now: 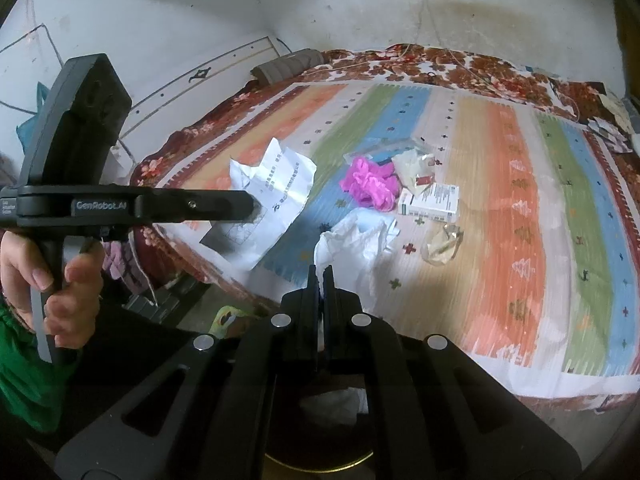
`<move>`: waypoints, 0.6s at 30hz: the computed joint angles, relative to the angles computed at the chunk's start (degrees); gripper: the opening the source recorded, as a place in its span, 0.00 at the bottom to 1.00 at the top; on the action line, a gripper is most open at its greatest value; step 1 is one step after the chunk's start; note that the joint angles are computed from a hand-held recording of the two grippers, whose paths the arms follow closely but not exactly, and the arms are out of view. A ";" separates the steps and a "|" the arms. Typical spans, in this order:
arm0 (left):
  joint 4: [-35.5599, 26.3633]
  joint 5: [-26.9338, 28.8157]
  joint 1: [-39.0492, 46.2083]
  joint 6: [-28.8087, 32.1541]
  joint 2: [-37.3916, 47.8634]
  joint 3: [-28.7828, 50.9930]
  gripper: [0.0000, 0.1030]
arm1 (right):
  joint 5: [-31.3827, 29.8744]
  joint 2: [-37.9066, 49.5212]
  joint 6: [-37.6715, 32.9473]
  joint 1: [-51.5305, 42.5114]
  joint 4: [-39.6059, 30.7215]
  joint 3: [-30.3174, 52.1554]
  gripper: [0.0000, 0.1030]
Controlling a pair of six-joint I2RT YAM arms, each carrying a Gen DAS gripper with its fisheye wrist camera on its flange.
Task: Collect trash
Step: 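Carry the paper in the left tool and plastic in the right tool over the bin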
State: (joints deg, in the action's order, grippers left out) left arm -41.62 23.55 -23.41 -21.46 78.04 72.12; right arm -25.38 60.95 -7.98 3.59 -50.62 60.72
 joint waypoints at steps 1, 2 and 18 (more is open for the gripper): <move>0.18 -0.21 -0.35 -0.07 -0.68 -0.78 0.00 | -0.18 -0.77 -0.09 -0.04 -0.31 -0.65 0.01; 0.39 -0.34 -0.67 -0.22 -1.46 -1.69 0.00 | -0.28 -1.33 -0.07 -0.06 -0.41 -1.20 0.01; 1.32 -5.20 -6.66 -5.19 -10.42 -12.09 0.00 | 3.11 -10.82 1.03 4.43 -3.88 -10.29 0.01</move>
